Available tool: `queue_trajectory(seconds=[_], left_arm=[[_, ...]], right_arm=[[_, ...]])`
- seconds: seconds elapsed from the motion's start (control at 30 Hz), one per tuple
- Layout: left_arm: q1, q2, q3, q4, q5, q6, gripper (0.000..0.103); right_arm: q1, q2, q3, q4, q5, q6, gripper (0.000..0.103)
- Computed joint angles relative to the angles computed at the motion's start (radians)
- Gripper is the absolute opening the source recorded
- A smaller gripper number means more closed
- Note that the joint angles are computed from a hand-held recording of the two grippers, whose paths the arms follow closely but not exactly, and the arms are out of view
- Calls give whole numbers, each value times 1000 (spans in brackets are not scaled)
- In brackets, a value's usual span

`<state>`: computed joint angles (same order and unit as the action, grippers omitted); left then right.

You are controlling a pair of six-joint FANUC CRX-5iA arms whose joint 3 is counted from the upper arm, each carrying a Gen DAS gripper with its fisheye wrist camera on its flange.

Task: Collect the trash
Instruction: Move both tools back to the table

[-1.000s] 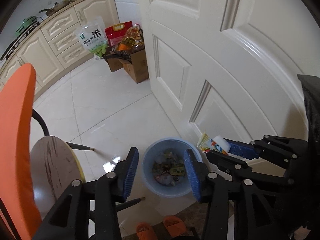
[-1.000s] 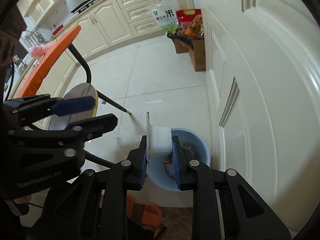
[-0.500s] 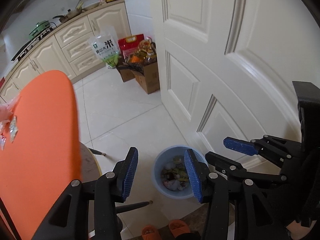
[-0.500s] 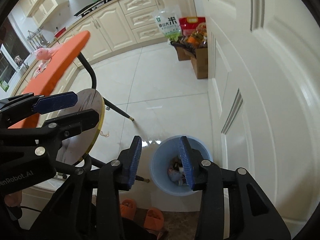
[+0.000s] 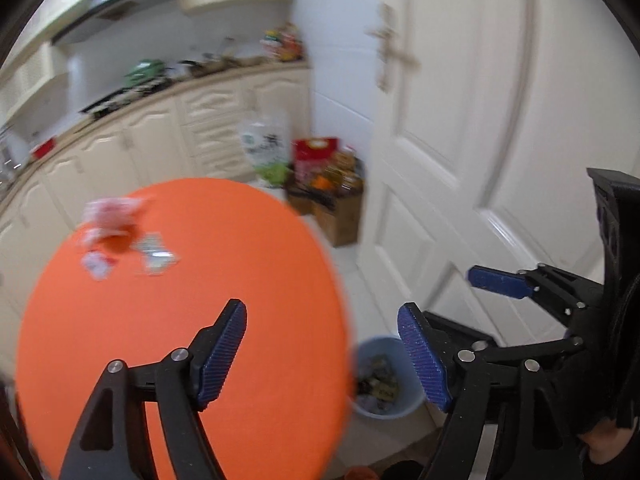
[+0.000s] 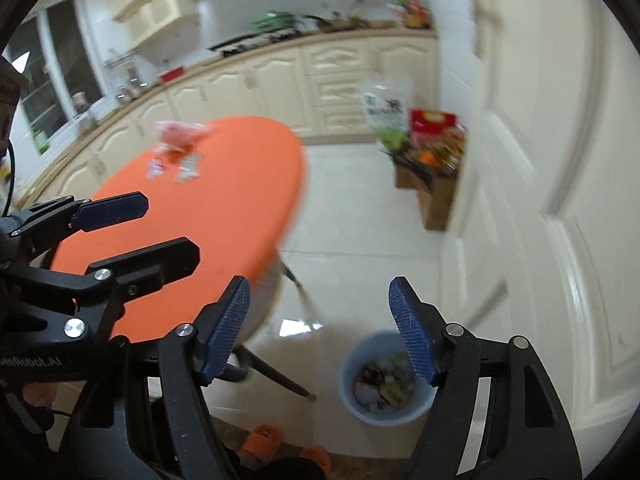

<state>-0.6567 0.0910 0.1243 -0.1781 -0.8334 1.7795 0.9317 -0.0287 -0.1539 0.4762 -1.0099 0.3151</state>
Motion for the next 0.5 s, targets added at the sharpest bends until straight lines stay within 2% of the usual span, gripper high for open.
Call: queue_trajectory(seconds=[0.1, 0.27, 0.43, 0.5], left_arm=[[56, -90, -48, -59, -24, 31, 75], [197, -185, -102, -59, -46, 44, 77], [295, -154, -59, -38, -81, 18, 77], [342, -111, -22, -7, -109, 13, 77]], right_arm=[[-6, 90, 130, -14, -1, 86, 70], [-35, 268, 370, -85, -1, 239, 71], [-83, 466, 640, -216, -44, 417, 71], [-105, 578, 795, -267, -105, 490, 71]])
